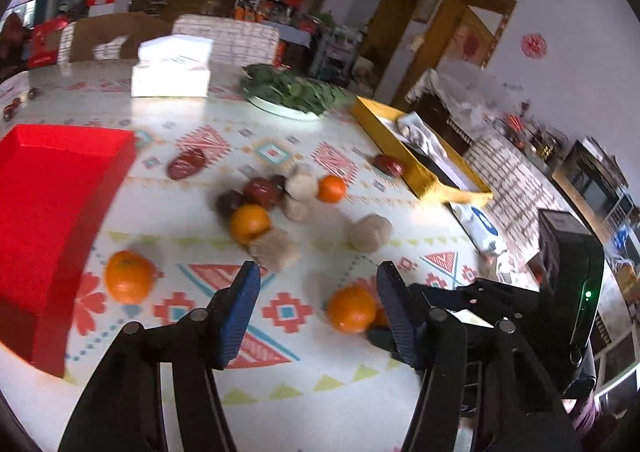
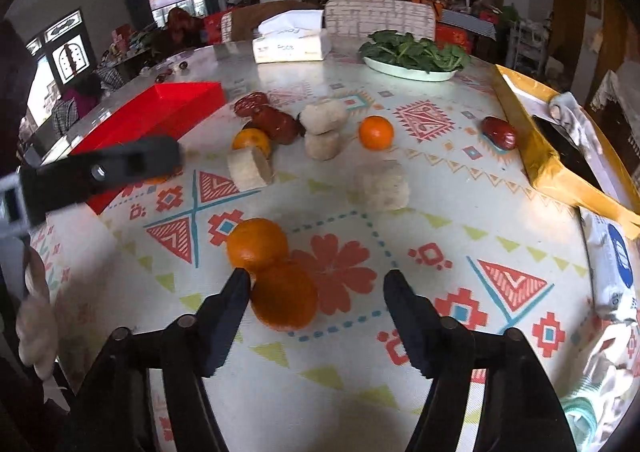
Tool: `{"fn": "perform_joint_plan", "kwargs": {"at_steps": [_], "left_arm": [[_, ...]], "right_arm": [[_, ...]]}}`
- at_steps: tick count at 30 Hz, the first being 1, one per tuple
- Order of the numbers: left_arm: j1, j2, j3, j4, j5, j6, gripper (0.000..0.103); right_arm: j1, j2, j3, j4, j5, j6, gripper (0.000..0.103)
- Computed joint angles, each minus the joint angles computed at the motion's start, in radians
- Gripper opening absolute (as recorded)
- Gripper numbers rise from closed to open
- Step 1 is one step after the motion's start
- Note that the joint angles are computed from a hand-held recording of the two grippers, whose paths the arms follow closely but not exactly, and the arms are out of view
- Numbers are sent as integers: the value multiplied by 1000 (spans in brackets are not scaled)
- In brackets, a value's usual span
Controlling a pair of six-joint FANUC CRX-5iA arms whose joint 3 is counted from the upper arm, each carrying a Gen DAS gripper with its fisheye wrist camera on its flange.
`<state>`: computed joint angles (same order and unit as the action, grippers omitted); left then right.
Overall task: Organize fruits
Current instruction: 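Grasp an orange with the left gripper while the right gripper grasps another orange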
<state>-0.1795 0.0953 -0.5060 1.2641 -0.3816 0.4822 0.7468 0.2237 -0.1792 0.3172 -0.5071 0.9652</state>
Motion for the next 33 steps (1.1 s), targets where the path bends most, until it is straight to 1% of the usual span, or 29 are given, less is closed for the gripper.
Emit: {"fn": "perform_joint_plan", "kwargs": {"at_steps": [3, 5, 8, 11, 14, 18, 21, 24, 25, 26, 27, 28, 29, 31, 33], "left_arm": [[7, 21, 17, -29, -29, 34, 60], [14, 40, 31, -35, -60, 55, 60], [15, 63, 43, -7, -89, 42, 60], [19, 75, 52, -21, -104, 58, 60], [24, 94, 75, -55, -132, 88, 60], [16, 118, 105, -96, -143, 115, 60], [10, 132, 136, -184, -143, 171, 60], [4, 136, 146, -217, -152, 172, 60], [4, 138, 152, -245, -154, 192, 58], [6, 143, 159, -265, -165, 205, 53], [10, 150, 167, -289, -179, 225, 41], [14, 153, 170, -306, -185, 240, 33], [12, 147, 155, -275, -175, 216, 33], [12, 141, 141, -253, -167, 208, 33], [11, 123, 113, -197, -141, 178, 33]], "right_arm": [[-3, 20, 45, -99, -27, 105, 52], [-9, 17, 64, -173, -34, 178, 37], [-9, 16, 71, -193, -44, 207, 37], [-11, 9, 74, -219, -56, 233, 37], [-9, -2, 65, -222, -64, 237, 37], [-6, -11, 53, -220, -64, 243, 37], [-11, -11, 58, -241, -68, 257, 37], [-11, -11, 57, -240, -69, 256, 37], [-10, -12, 55, -238, -68, 255, 37], [-7, -16, 49, -231, -67, 249, 37], [-5, -16, 47, -226, -66, 244, 37], [-3, -18, 43, -219, -65, 237, 37], [-1, -20, 38, -214, -63, 232, 37], [1, -25, 29, -207, -58, 221, 37], [1, -30, 23, -207, -54, 213, 37]]}}
